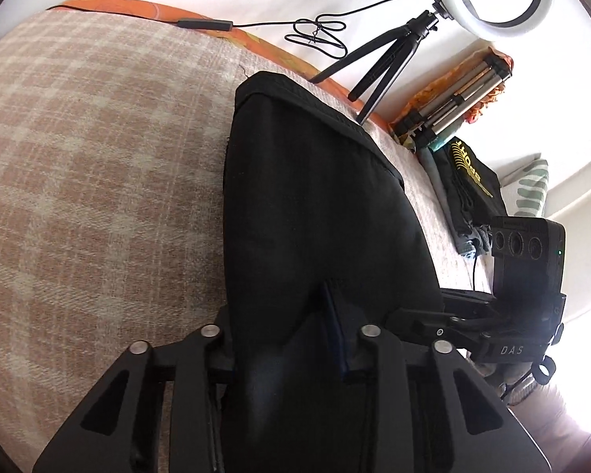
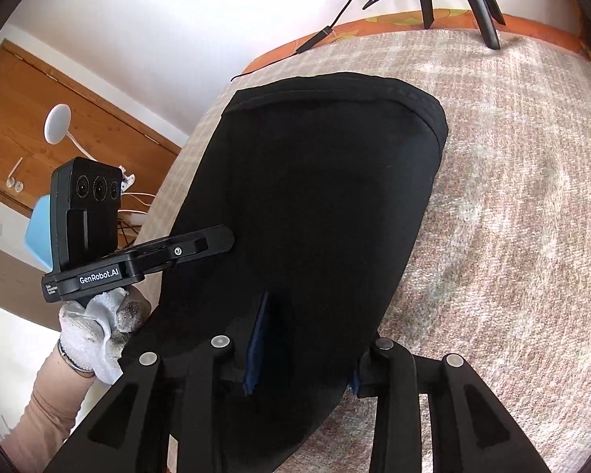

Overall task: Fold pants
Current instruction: 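Carry the lifted pants with both grippers toward the stack of folded clothes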

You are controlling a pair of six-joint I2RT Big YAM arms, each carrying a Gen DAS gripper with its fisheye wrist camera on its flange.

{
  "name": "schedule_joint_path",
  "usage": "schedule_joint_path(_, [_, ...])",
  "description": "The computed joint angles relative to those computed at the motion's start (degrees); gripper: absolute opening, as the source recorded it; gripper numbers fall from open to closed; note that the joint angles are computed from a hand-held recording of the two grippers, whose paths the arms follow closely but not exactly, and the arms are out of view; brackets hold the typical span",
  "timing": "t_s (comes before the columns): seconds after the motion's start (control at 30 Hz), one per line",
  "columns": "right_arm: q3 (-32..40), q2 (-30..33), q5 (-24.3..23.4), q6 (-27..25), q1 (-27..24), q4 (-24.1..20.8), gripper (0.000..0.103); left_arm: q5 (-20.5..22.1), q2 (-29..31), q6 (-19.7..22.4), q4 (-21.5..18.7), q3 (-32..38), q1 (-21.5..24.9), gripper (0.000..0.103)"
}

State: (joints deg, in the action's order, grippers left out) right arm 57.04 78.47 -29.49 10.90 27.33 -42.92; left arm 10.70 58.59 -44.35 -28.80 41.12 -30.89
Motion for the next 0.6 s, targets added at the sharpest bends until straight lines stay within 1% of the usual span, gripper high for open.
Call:
schedule_joint_path(0.03, [0.0, -0.5, 1.3, -0.1, 0.6, 0.1, 0.024, -1.4, -0.3, -0.4, -0.1, 0.0, -0.6, 0.019])
schedule_joint_path(0.07, [-0.1, -1.1, 2.8, 0.0, 1.4, 0.4, 0.019, -2.9, -0.6, -0.9, -0.2, 0.2, -1.5, 0.016])
schedule_joint_path(0.1, [-0.1, -2.0, 4.2, -0.4, 2.0, 0.3, 0.016, -4.2, -0.7, -1.4, -0.3, 0.4, -2.2, 0.014])
schedule_joint_path(0.17, [-0.1, -3.9, 7.3, -2.1, 3.3, -0.6, 0.014, -6.2, -1.3, -2.1, -0.4, 0.5, -3.7, 0.011])
schedule_joint_path(0.23, [-0.1, -6.2, 10.8, -4.0, 4.7, -1.8, 0.013, -7.2, -2.0, -2.8, -0.1, 0.4, -5.0, 0.010])
schedule_joint_path(0.3, [-0.1, -8.3, 12.9, -5.5, 5.2, -3.0, 0.012, -7.9, -2.7, -3.7, 1.0, 0.3, -6.2, 0.010])
schedule_joint_path(0.47, [0.3, -13.9, 16.8, -8.9, 5.4, -6.3, 0.012, -12.6, -3.5, -5.3, 2.1, 2.1, -10.9, 0.009])
schedule_joint_path(0.6, [1.0, -18.7, 20.6, -11.0, 5.9, -9.3, 0.012, -16.8, -3.9, -4.7, 1.5, 4.9, -14.6, 0.009])
